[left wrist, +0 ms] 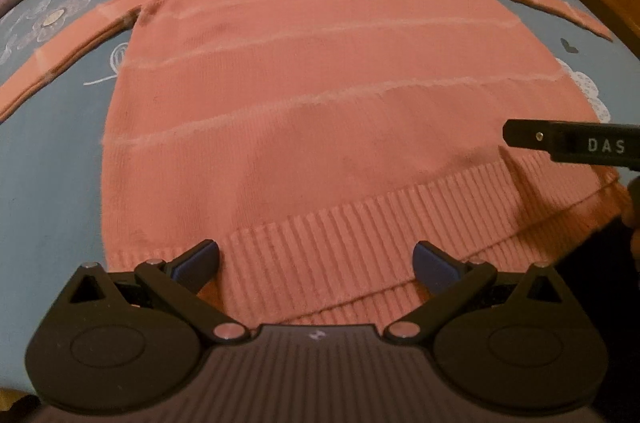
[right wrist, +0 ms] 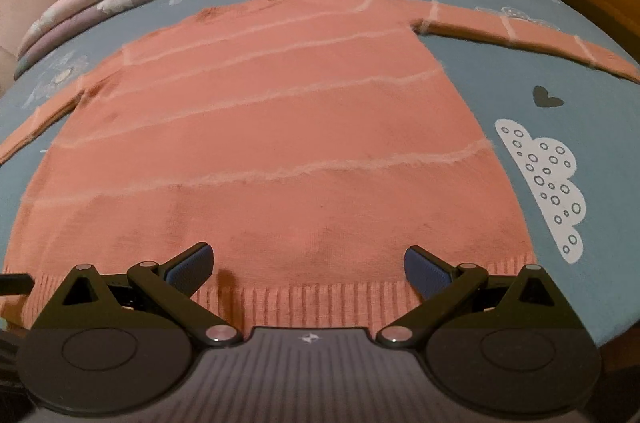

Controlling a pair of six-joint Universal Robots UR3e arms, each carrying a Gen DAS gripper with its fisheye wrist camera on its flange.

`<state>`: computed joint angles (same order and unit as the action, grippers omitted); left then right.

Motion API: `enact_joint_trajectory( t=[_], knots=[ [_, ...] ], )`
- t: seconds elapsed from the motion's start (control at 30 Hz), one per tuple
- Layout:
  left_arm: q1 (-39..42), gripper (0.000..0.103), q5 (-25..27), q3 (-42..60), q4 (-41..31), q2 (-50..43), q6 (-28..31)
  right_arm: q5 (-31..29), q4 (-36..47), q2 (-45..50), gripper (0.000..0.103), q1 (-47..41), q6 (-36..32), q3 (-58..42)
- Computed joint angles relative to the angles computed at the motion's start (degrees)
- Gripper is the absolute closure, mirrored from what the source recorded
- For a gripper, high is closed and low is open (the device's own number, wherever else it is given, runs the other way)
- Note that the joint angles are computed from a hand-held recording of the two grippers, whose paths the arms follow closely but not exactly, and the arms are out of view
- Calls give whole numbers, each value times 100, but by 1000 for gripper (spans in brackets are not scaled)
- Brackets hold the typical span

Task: Fold clothes

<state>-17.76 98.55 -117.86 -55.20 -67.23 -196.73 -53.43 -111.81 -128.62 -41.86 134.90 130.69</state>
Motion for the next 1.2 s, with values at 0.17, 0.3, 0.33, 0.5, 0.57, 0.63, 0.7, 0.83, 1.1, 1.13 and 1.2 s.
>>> enact_joint_trajectory(
  t=[0.17, 0.3, 0.33, 0.5, 0.57, 0.63, 0.7, 0.83, 1.1, 1.13, 1.2],
  knots=[
    [960, 1, -802, -257, 181, 766, 460, 180, 467, 19, 0, -178, -187, -143],
    [2497, 1, -2525, -465, -359, 1280, 1075, 202, 612, 62, 0, -207, -303, -201],
    [2738, 1, -2749, -506, -538, 1352, 1146, 218, 667, 49, 0, -230, -361, -212],
    [3329, 1, -2739, -887, -1230, 2001, 1299, 305, 996, 85, 0, -373, -497, -355],
    [3757, 1, -2869, -1070, -1708, 2572, 1576, 356, 1191, 109, 0, -430, -565, -437],
    [3978, 1, -2932, -982, -2168, 2852, 1729, 386, 1317, 117, 0, -453, -618, -483],
    [3688, 1, -2696, -829, -2037, 2672, 1474, 386, 1349, 121, 0, -434, -650, -493],
    [3228, 1, -2752, -810, -1360, 2295, 1212, 317, 1092, 85, 0, -326, -557, -376],
    [2793, 1, -2887, -1335, -297, 1796, 1111, 238, 866, 65, 0, -243, -504, -282],
    [2965, 1, -3039, -1453, -410, 2033, 1246, 236, 859, 62, 0, -241, -508, -278],
    [3428, 1, -3437, -1648, -831, 2578, 1604, 253, 909, 54, 0, -259, -524, -286]
  ],
)
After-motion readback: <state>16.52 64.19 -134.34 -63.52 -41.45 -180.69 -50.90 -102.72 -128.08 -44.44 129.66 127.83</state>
